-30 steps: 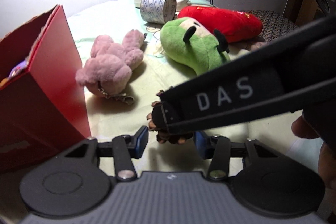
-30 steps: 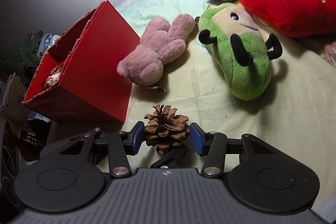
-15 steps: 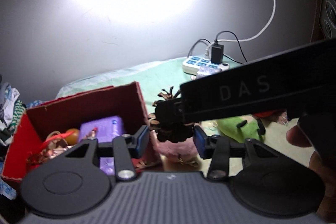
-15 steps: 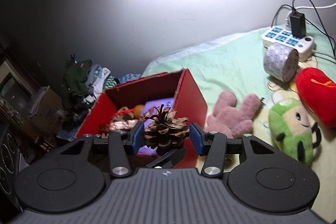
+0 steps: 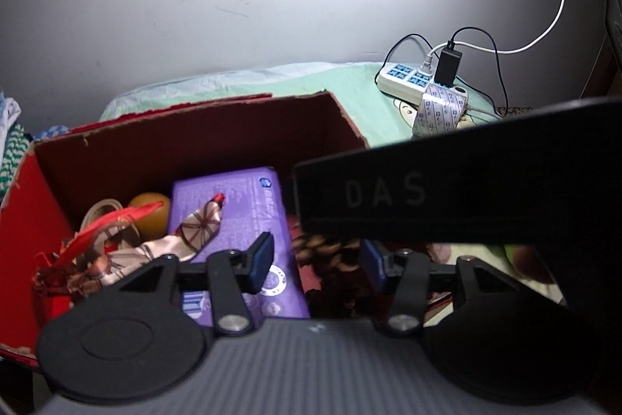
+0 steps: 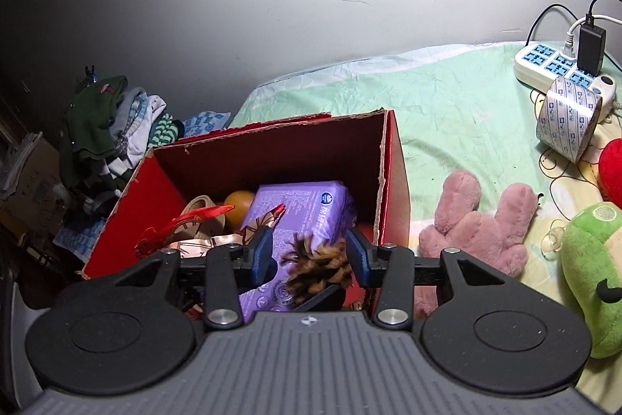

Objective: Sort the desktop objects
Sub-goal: 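Carry the pine cone into the red box and open the right gripper, then move the right gripper to the green plush toy and close on it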

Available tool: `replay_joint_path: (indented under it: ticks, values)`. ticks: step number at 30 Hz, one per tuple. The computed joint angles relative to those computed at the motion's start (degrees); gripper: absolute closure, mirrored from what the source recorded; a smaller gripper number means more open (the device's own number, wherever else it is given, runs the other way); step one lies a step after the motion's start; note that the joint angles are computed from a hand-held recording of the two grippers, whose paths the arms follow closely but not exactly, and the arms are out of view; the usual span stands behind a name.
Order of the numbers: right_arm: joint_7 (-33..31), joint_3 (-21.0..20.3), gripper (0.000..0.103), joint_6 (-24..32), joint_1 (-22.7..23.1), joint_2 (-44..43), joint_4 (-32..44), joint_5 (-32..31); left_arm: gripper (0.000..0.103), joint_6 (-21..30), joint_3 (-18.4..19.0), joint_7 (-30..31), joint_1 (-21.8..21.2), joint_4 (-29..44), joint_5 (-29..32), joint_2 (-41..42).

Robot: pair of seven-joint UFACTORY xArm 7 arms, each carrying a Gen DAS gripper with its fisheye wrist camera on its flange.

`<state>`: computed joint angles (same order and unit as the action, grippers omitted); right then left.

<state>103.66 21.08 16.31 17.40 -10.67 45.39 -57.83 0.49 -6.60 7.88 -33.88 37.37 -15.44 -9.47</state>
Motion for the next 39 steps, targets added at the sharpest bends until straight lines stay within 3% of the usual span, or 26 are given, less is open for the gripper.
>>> replay_joint_path:
  ticks: [3,5,7,13,17,22,26,29,30,33,36,39]
  values:
    - [4.84,1.45,0.049,1.57,-0.32,-2.13,-0.39,-2.24,0.035,-0.88,6.32,6.42,-6.52,-1.77,-6.88,-1.54]
    - [9.92,3.58,0.035,4.49,-0.79,-5.52,-1.64,-4.49,0.031,-1.79,10.81,10.69,-11.09,-3.1,-10.97,-2.97]
    - [9.81,4.99,0.034,8.97,0.19,-8.92,-3.46,-2.54,0.029,-2.68,15.34,14.16,-15.54,-4.43,-14.01,-4.55]
    - [0.22,7.13,0.034,26.6,6.48,-19.0,-10.33,16.69,0.03,-3.72,22.58,17.55,-22.78,-6.39,-11.87,-10.21]
    - [-5.15,3.87,0.034,31.02,10.97,-29.58,-16.69,29.22,0.03,1.39,23.46,19.78,-24.27,-4.8,-10.34,-12.36]
    - [-17.99,-3.05,0.034,35.85,12.96,-40.01,-17.8,37.03,0.03,15.47,20.3,22.63,-22.41,5.62,-10.39,-8.81]
    - [-29.23,-8.25,0.035,39.31,11.09,-42.82,-13.74,39.37,0.03,23.25,13.98,17.76,-17.59,15.98,-5.17,-2.48]
    - [-36.08,-11.43,0.035,39.47,9.34,-42.86,-11.49,40.79,0.025,23.11,8.46,11.31,-14.18,20.76,1.82,1.25]
    - [-38.17,-12.26,0.035,39.11,8.78,-42.72,-11.32,41.15,0.02,21.87,6.6,8.68,-13.09,21.48,4.52,2.28]
    - [-45.01,-15.18,0.034,36.46,7.32,-42.82,-12.61,41.76,0.015,18.73,1.43,-2.32,-9.78,23.62,13.24,6.09]
    - [-49.99,-19.46,0.034,29.66,6.31,-43.8,-17.76,44.33,0.015,17.34,-1.7,-8.8,-8.25,24.81,13.84,9.89]
    - [-53.9,-23.48,0.034,21.38,5.4,-43.17,-23.7,47.49,0.014,15.18,-3.91,-18.86,-7.62,24.5,20.69,13.26]
